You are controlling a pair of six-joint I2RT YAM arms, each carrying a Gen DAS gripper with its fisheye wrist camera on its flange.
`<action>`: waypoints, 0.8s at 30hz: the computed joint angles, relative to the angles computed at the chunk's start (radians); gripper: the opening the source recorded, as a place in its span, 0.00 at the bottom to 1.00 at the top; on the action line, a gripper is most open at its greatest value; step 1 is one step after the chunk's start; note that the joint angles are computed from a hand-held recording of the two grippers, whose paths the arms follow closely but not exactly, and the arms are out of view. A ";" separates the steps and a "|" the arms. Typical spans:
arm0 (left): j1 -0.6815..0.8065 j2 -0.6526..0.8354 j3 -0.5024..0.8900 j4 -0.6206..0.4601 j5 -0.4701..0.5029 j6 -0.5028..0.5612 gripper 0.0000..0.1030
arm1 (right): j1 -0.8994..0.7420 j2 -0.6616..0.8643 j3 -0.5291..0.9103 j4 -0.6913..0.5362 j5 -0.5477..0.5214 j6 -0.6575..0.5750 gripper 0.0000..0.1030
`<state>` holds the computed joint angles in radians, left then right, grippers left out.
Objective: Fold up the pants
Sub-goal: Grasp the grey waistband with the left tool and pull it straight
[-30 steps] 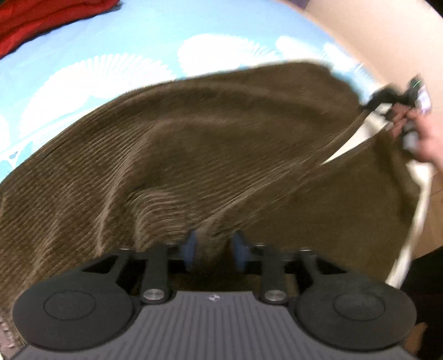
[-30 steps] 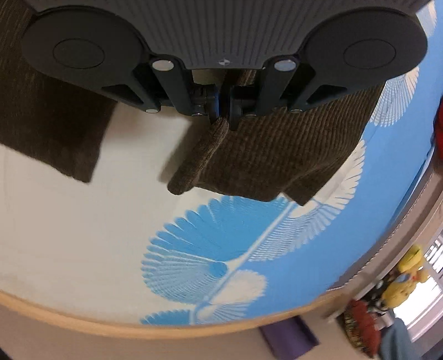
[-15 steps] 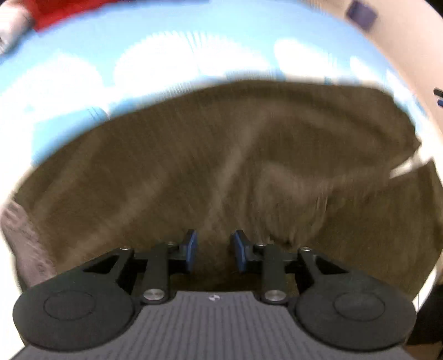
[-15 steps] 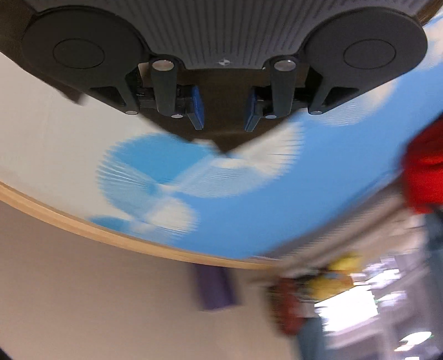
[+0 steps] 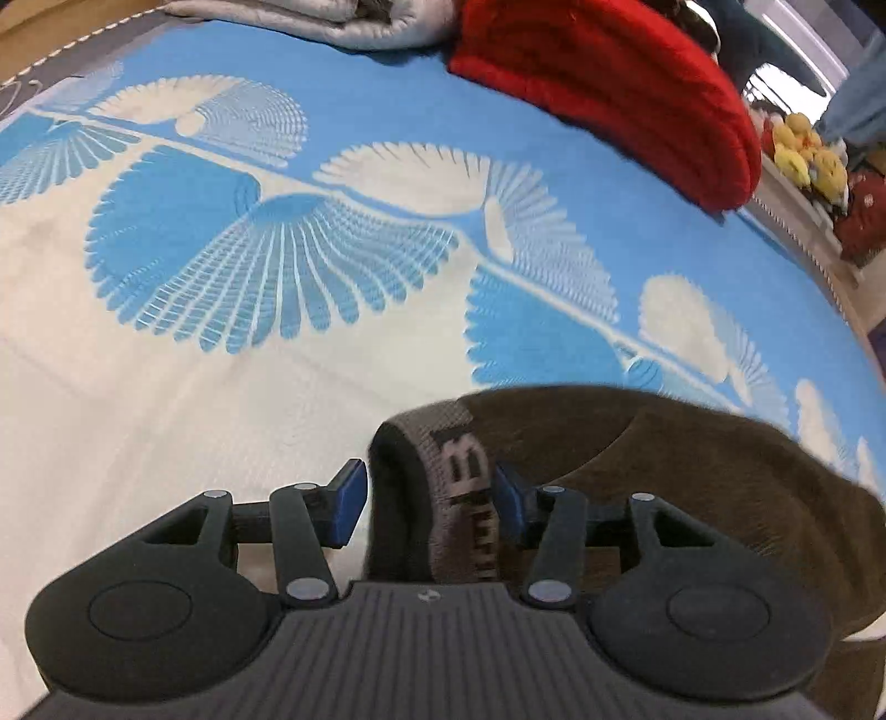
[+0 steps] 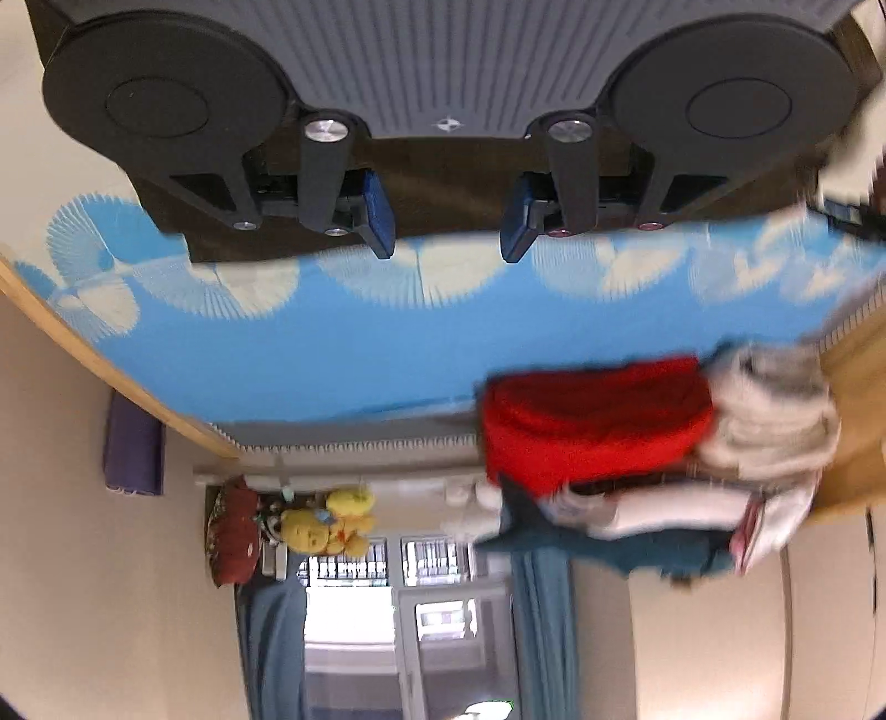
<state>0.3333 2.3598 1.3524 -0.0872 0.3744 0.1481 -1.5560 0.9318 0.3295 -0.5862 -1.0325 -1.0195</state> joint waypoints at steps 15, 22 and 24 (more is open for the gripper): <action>-0.048 -0.158 -0.254 0.190 -0.157 0.142 0.38 | 0.048 -0.042 -0.130 0.219 0.199 0.139 0.42; 0.120 -0.462 -0.407 -0.132 -0.097 0.291 0.56 | 0.023 -0.001 -0.090 0.107 0.174 0.099 0.43; 0.182 -0.532 -0.481 -0.184 -0.076 0.397 0.64 | -0.004 0.004 -0.072 0.037 0.138 0.041 0.43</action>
<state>0.5150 1.8275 0.8709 -0.2707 0.2980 0.5450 -1.5596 0.9356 0.2579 -0.5493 -0.8941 -0.9782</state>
